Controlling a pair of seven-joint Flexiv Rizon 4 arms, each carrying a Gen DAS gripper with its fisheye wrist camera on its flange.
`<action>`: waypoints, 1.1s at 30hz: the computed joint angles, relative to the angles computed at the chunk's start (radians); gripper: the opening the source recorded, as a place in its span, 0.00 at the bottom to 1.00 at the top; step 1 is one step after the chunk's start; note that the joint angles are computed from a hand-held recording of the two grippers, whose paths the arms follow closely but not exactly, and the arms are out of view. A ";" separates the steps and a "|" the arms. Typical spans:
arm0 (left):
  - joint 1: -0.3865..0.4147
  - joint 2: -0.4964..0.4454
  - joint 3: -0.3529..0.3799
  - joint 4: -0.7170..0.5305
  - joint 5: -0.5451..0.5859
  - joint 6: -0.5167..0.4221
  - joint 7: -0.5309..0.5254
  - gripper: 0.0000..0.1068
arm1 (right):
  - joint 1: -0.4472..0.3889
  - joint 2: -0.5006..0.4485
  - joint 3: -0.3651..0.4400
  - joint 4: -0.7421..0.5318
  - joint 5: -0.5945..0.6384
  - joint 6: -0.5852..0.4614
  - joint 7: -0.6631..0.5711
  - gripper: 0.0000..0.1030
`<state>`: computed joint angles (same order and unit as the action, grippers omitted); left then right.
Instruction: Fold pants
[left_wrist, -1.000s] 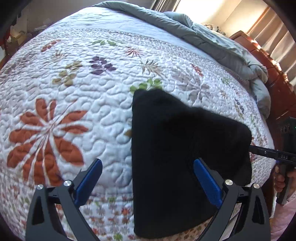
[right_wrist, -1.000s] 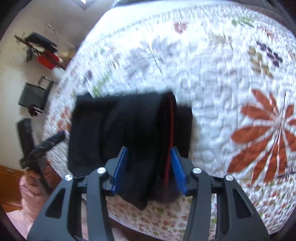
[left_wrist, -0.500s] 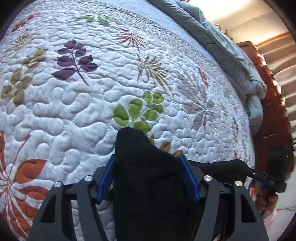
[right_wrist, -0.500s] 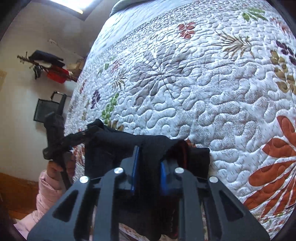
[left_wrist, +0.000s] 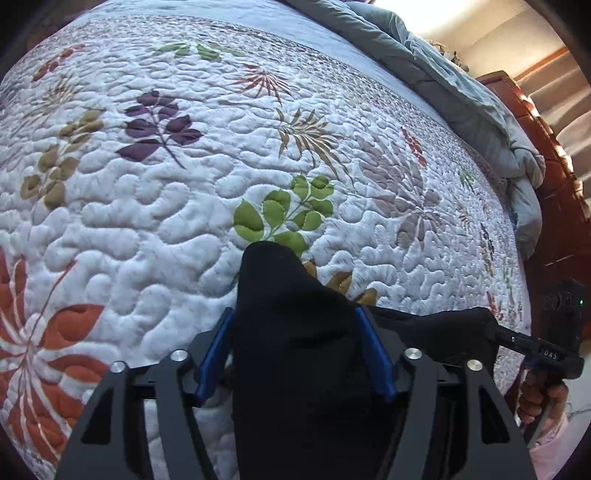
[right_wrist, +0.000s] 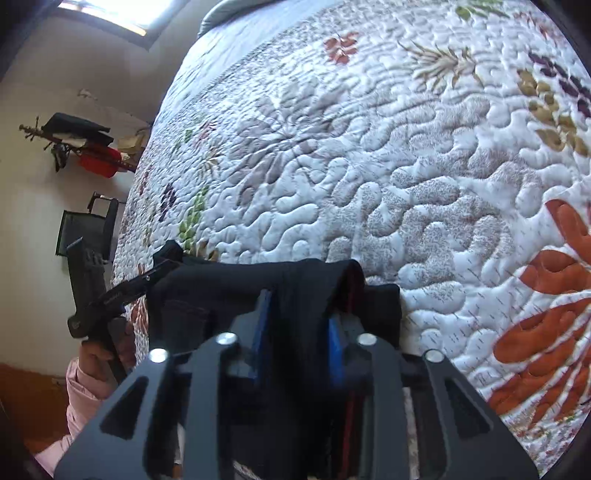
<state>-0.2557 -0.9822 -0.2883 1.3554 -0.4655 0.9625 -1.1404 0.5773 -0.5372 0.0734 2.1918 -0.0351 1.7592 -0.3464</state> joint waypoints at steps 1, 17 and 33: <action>0.026 0.023 -0.027 0.042 -0.020 0.012 0.024 0.66 | 0.042 0.024 -0.037 0.017 0.003 -0.012 0.002 0.40; 0.117 0.231 -0.101 0.487 -0.203 0.083 0.277 0.73 | 0.260 0.139 -0.102 0.173 -0.056 -0.042 0.098 0.30; 0.046 0.216 -0.017 0.430 -0.100 0.024 0.190 0.59 | 0.217 0.108 -0.061 0.167 -0.129 -0.124 0.151 0.06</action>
<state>-0.2096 -0.7667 -0.3049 1.7853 -0.5658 0.9866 -0.9506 0.7941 -0.4288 0.0125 2.3592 -0.1639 1.6350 -0.1952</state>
